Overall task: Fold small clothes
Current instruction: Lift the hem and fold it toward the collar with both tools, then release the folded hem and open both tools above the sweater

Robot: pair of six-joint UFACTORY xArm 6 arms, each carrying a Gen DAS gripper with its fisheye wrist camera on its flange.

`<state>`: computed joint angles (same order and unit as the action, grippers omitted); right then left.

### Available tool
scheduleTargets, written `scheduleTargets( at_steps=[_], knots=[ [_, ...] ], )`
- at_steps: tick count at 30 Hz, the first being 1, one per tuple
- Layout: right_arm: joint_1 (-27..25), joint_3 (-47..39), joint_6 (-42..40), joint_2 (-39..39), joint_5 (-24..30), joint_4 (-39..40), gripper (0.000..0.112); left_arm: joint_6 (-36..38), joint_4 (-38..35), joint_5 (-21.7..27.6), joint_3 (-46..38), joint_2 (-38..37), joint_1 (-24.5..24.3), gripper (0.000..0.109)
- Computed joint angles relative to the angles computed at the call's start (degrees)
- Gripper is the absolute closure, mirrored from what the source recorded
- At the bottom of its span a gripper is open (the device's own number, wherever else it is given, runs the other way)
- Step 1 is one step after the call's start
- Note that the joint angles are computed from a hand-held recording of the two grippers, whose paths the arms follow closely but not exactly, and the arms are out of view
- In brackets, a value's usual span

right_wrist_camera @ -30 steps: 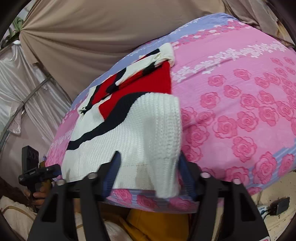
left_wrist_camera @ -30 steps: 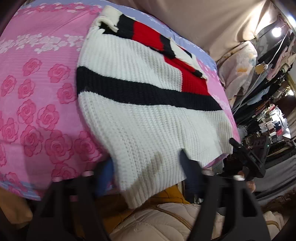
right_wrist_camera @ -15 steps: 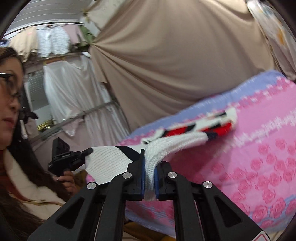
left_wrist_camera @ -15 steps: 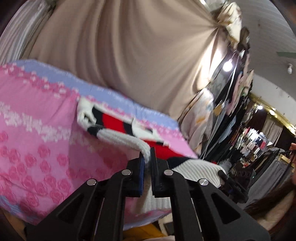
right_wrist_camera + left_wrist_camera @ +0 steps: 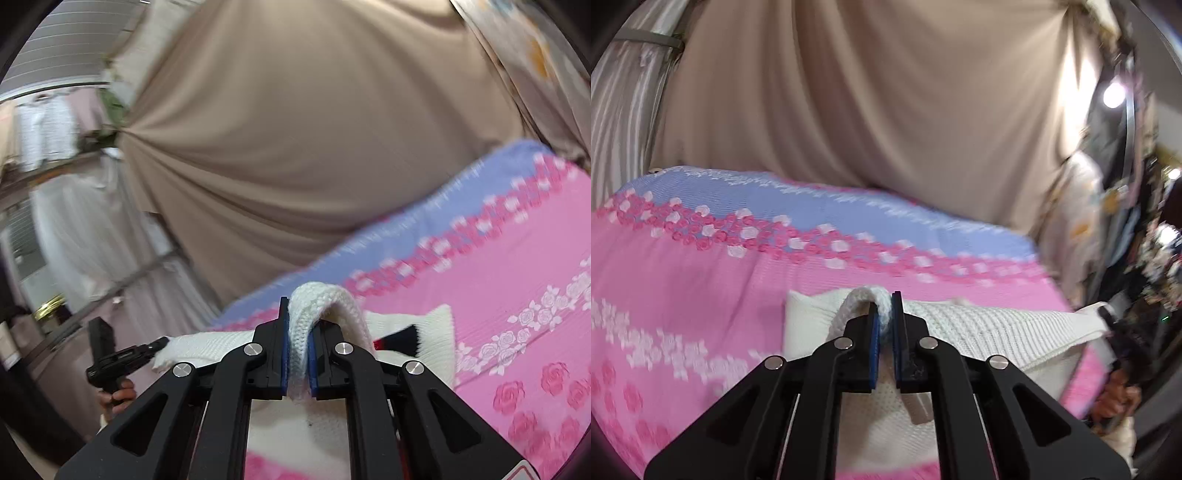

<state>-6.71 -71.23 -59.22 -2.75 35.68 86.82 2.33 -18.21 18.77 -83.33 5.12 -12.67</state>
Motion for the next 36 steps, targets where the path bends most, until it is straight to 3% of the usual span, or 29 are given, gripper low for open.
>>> scheduleTargets(
  at_steps=[3, 5, 7, 9, 10, 11, 13, 15, 17, 19, 24, 25, 26, 27, 29, 33, 36],
  knots=[
    [1.6, -13.3, 17.3, 14.8, -3.1, -13.1, 0.103, -13.9, 13.8, 8.0, -16.8, 14.9, 0.8, 0.1],
    [2.2, -19.2, 27.3, 21.5, -4.7, -21.4, 0.1, -17.6, 15.8, 13.4, -26.8, 23.3, 1.4, 0.097],
    [2.3, -20.0, 28.8, 22.9, -6.1, -20.5, 0.096, -21.3, 17.9, 16.8, -31.8, 27.6, 2.0, 0.095],
    [2.6, -16.4, 20.6, 20.1, -9.3, -11.4, 0.086, -18.7, 13.1, 14.6, -27.7, 25.6, 2.6, 0.086],
    [3.5, -13.2, 17.0, 17.3, -13.5, -8.7, 0.067, -19.1, 13.0, 12.7, -24.0, 23.3, 2.7, 0.062],
    [4.1, -10.9, 14.8, 15.1, -15.4, -7.8, 0.057, -20.1, 13.6, 9.8, -18.6, 19.7, 2.7, 0.041],
    [4.7, -6.1, 12.9, 11.0, -14.9, -10.7, 0.057, -17.5, 12.4, 4.5, -9.4, 13.4, 2.4, 0.037],
    [6.4, 1.2, 17.1, 6.0, -17.3, -20.1, 0.057, -17.9, 17.6, 6.4, -3.4, 8.2, 1.7, 0.034],
    [7.4, 8.4, 25.8, 1.9, -19.7, -31.4, 0.045, -20.0, 22.8, 10.2, 0.0, 5.4, 1.1, 0.027],
    [7.3, 14.5, 32.9, -1.5, -20.0, -38.6, 0.045, -21.5, 24.5, 14.8, 3.1, 3.4, 0.6, 0.028],
    [7.8, 20.9, 31.3, -5.6, -17.5, -35.5, 0.049, -18.5, 16.9, 18.8, 8.5, 0.3, 0.8, 0.049],
    [8.0, 21.2, 30.4, -5.6, -17.4, -35.1, 0.061, -19.4, 17.6, 18.1, 9.4, -0.3, 0.8, 0.059],
    [8.0, 21.6, 31.3, -6.0, -17.3, -36.7, 0.086, -20.3, 19.0, 18.1, 9.8, -0.7, 0.6, 0.074],
    [8.0, 21.5, 31.4, -5.8, -17.4, -36.9, 0.099, -20.9, 19.5, 18.5, 9.9, -1.0, 0.6, 0.078],
    [7.1, 22.7, 28.3, -8.6, -16.5, -32.8, 0.104, -20.4, 18.3, 18.7, 10.9, -2.5, 0.8, 0.089],
    [4.0, 26.3, 32.6, -14.1, -15.1, -38.9, 0.105, -21.5, 20.7, 21.5, 14.1, -6.9, 1.0, 0.09],
    [2.0, 28.8, 45.5, -14.6, -14.5, -56.2, 0.112, -20.5, 18.7, 24.3, 16.3, -8.1, 1.5, 0.09]
  ],
)
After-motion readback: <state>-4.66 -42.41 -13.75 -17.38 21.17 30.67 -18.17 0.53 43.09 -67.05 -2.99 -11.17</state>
